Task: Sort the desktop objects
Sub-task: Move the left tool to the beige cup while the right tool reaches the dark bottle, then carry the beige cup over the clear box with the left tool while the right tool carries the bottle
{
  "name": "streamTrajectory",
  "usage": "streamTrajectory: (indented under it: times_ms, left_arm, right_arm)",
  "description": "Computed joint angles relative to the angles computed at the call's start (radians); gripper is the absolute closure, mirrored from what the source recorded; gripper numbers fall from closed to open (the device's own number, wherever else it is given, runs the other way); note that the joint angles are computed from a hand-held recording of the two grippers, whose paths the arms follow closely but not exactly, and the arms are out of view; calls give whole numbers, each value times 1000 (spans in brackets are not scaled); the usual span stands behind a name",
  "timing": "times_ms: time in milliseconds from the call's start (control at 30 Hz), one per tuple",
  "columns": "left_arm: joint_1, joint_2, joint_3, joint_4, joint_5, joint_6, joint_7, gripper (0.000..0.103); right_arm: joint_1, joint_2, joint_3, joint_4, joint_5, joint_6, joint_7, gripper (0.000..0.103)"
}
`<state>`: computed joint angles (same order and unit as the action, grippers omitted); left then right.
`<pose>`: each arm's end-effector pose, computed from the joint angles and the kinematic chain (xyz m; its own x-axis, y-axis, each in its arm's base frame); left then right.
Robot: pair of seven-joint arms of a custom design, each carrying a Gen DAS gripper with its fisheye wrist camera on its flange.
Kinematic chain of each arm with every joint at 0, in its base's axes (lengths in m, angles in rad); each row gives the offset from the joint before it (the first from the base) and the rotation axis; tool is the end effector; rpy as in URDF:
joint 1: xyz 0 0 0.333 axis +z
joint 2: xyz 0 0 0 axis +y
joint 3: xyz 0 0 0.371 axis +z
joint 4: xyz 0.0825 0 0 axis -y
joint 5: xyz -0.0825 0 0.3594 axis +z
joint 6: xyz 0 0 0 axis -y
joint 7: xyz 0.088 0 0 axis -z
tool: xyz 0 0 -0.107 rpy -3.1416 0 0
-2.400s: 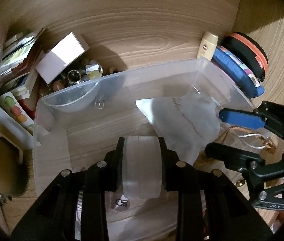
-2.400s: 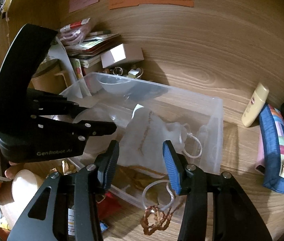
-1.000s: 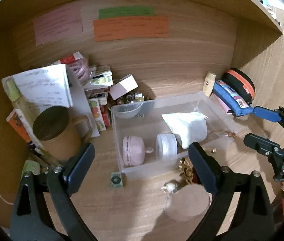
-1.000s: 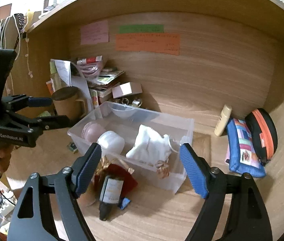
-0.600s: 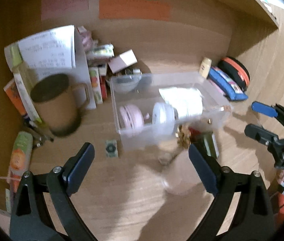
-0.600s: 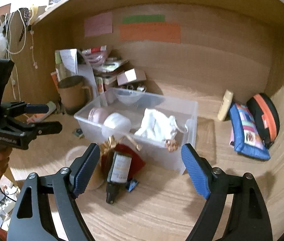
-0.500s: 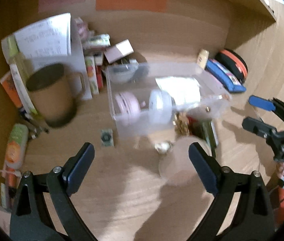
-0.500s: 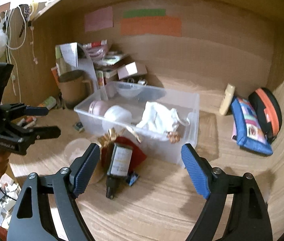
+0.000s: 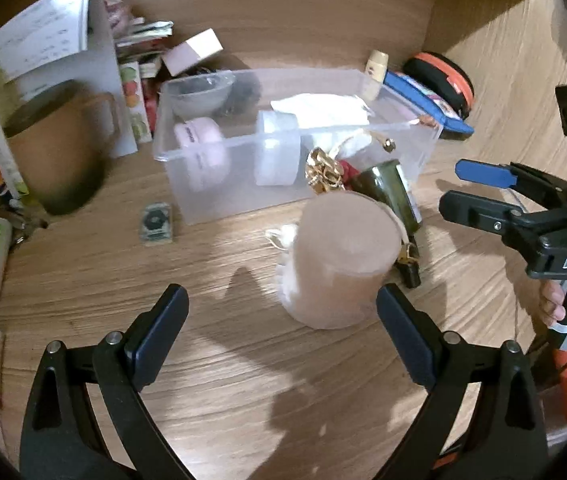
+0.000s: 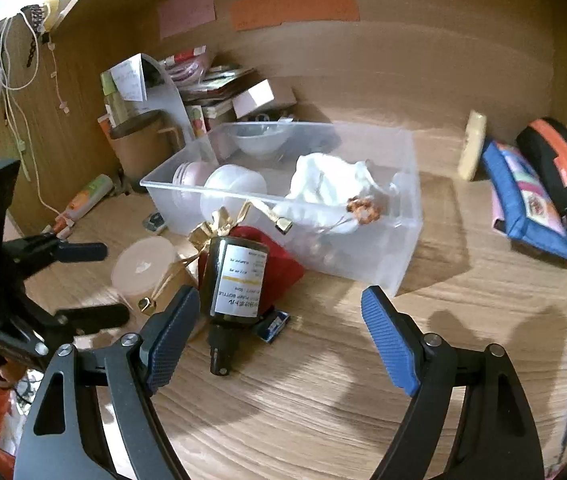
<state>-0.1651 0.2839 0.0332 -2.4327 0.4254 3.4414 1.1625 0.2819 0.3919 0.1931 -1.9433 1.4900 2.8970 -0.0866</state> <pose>0.5228 -0.1184 0.3463 -0.2099 -0.9741 0.0839 -0.7575 0.1078 -0.6439 0.5901 0.2233 0.3717 0.6806 -0.7233 -0.1165 -0.5447 -0.3932 -0.7408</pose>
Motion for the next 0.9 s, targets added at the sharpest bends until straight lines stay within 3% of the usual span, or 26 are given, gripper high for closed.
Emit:
streamTrajectory:
  times_ms: [133, 200, 267, 333, 367, 500, 600, 767, 900]
  left_arm:
    - [90, 30, -92, 48, 70, -36, -53, 8]
    - [67, 35, -71, 59, 75, -35, -66, 9]
    - [-2, 37, -12, 62, 52, -25, -56, 12]
    - [-3, 42, -16, 72, 58, -28, -56, 23]
    - [11, 47, -33, 81, 69, -34, -61, 25]
    - [-29, 59, 0, 94, 59, -30, -61, 32]
    - [-10, 70, -19, 104, 75, -26, -69, 38]
    - [-102, 79, 65, 100, 20, 0, -30, 44]
    - [-38, 77, 2, 108, 38, -20, -50, 45]
  right_arm:
    - [2, 18, -4, 10, -75, -37, 64, 35]
    - [2, 26, -4, 15, -121, -52, 101, 38]
    - [7, 39, 0, 25, -157, -43, 125, 42]
    - [10, 51, 6, 35, -194, -39, 148, 44]
    - [6, 56, 10, 42, -209, -48, 161, 45]
    - [1, 71, 25, 59, -251, -55, 185, 50]
    - [2, 86, 28, 71, -294, -67, 220, 52]
    - [-7, 119, 30, 102, -354, -117, 303, 55]
    - [-31, 135, 38, 120, -370, -170, 342, 60]
